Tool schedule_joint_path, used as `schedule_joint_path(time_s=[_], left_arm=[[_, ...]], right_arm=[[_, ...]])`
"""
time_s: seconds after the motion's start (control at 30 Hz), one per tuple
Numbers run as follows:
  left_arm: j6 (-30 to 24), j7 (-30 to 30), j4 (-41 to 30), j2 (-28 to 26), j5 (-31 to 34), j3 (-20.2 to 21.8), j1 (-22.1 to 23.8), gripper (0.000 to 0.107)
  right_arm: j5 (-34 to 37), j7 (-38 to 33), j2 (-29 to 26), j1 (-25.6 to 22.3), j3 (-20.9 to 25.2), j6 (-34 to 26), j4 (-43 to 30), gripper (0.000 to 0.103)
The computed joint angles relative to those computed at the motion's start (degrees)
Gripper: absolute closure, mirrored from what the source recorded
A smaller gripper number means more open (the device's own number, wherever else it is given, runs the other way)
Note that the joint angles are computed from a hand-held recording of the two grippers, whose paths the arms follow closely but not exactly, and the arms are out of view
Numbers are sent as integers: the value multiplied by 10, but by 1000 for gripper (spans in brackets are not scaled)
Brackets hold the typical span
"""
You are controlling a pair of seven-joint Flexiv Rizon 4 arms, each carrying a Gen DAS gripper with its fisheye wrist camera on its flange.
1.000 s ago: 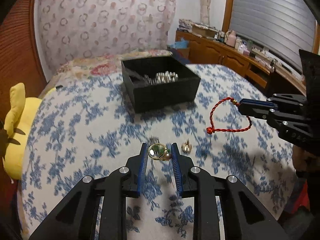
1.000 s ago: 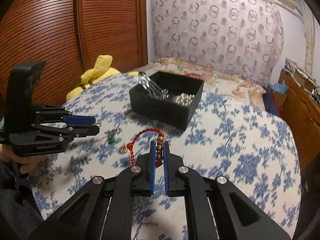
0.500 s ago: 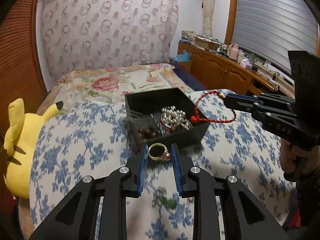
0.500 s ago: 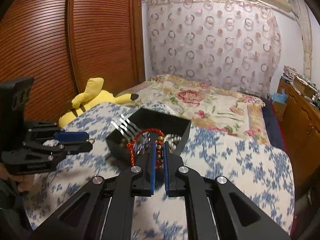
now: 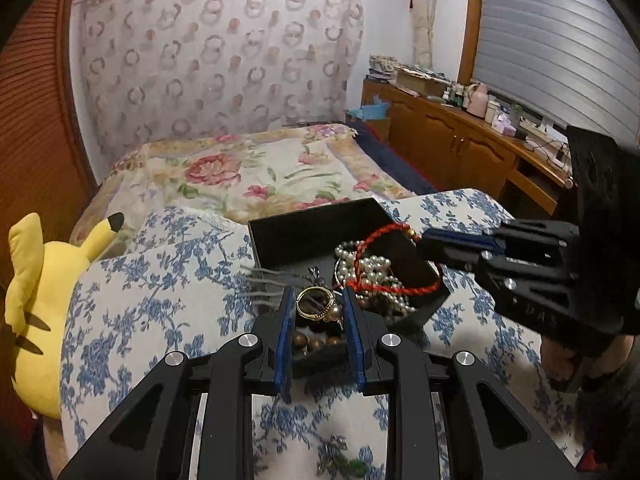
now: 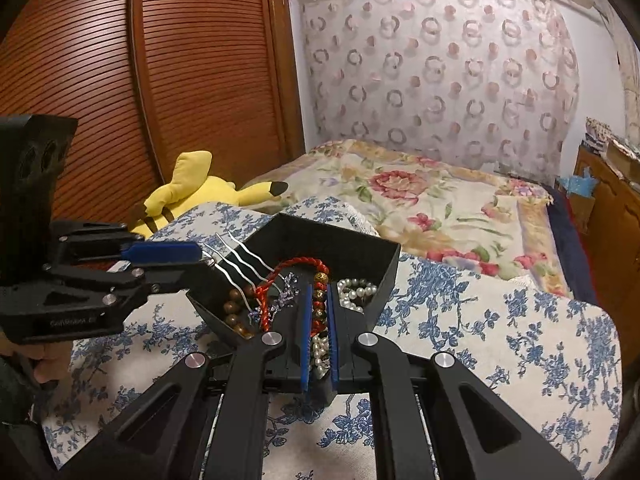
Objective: Organize jewelry
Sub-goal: 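Carry the gold ring with the left tool while the right tool drops the red bracelet, then lower the gold ring into the black box and open the left tool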
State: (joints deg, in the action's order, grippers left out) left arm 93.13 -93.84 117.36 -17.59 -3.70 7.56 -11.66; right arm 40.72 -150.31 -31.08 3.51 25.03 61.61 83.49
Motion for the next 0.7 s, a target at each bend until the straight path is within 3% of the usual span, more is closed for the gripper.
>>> schedule_joint_path(time_s=[0.27,0.7], left_arm=[[-25,2,-40,-21,6,5,-3,85],[-69,7,-117,-71,12,0,8,84]], right_arm=[[9,1,-5,-7,-2,-21,-10,94],[12,7,-6,-8,-11,-4,-9,94]])
